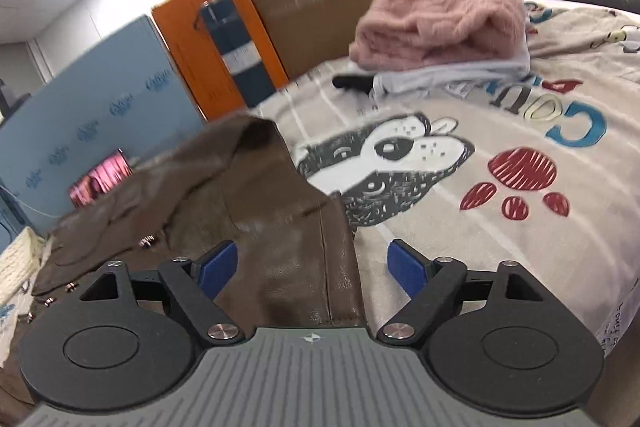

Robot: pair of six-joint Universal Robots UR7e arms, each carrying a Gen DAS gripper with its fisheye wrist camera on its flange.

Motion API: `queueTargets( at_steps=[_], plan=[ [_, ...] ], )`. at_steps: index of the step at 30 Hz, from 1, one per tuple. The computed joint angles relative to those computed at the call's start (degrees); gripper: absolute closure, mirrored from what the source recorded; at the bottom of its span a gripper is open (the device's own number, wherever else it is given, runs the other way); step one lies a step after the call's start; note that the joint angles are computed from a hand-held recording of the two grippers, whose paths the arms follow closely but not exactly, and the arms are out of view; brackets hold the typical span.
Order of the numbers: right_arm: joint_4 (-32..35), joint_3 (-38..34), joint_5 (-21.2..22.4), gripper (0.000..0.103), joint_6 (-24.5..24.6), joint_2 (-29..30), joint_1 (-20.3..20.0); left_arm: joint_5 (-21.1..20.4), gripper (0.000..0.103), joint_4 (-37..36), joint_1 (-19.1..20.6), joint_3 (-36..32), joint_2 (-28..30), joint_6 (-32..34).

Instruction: Fold clothes

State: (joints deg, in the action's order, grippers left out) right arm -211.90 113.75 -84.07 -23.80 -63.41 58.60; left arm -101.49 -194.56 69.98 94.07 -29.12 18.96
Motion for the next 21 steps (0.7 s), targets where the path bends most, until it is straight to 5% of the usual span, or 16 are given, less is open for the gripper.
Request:
queueTargets(
  at_steps=[1,4,6,8,11,13,15,18,21],
  plan=[
    [-0.35,-0.28,-0.45,0.026,-0.35,0.41,0.16,-0.02,0.006,1.99,-0.01,-1.18,-0.05,-1.81],
    [-1.69,-0.88,-1.47,0.057,-0.88,1.61,0.37,0.34,0.005,6.73,0.07,-4.17,-0.14,-5.39],
    [-4.48,-0.71,-2.49,0.085,-3.28,2.48,0.34,0.45,0.005,8.84,0.32,-4.53,-0.60,-6.40],
    [-5.19,-0.18,-1.85,0.092,-3.77,2.08,-0.42,-0.68,0.005,10.34,0.79,-3.88,-1.37,-6.59],
    [-5.65,0.03,-1.04,0.091,-3.45,1.30,-1.46,-1.33,0.005,9.76,1.00,0.67,-3.92,-3.77],
    [-8.46,-0.56,-1.39,0.081,-3.25,1.93,-1.39,3.38,0.005,5.44,0.19,4.02,-5.16,-4.27],
    [-8.59,-1.08,1.55,0.050,-2.37,1.59,-1.55,8.40,0.003,-0.64,-0.45,5.97,-5.36,-6.58],
    [-5.05,-2.41,7.40,0.040,-4.65,0.97,-0.99,13.56,0.002,-9.19,-0.98,6.13,-4.32,-10.25],
    [3.89,-4.89,9.64,0.036,-10.28,0.97,1.52,20.00,0.002,-9.17,-2.45,1.98,-2.24,-10.49]
  ],
)
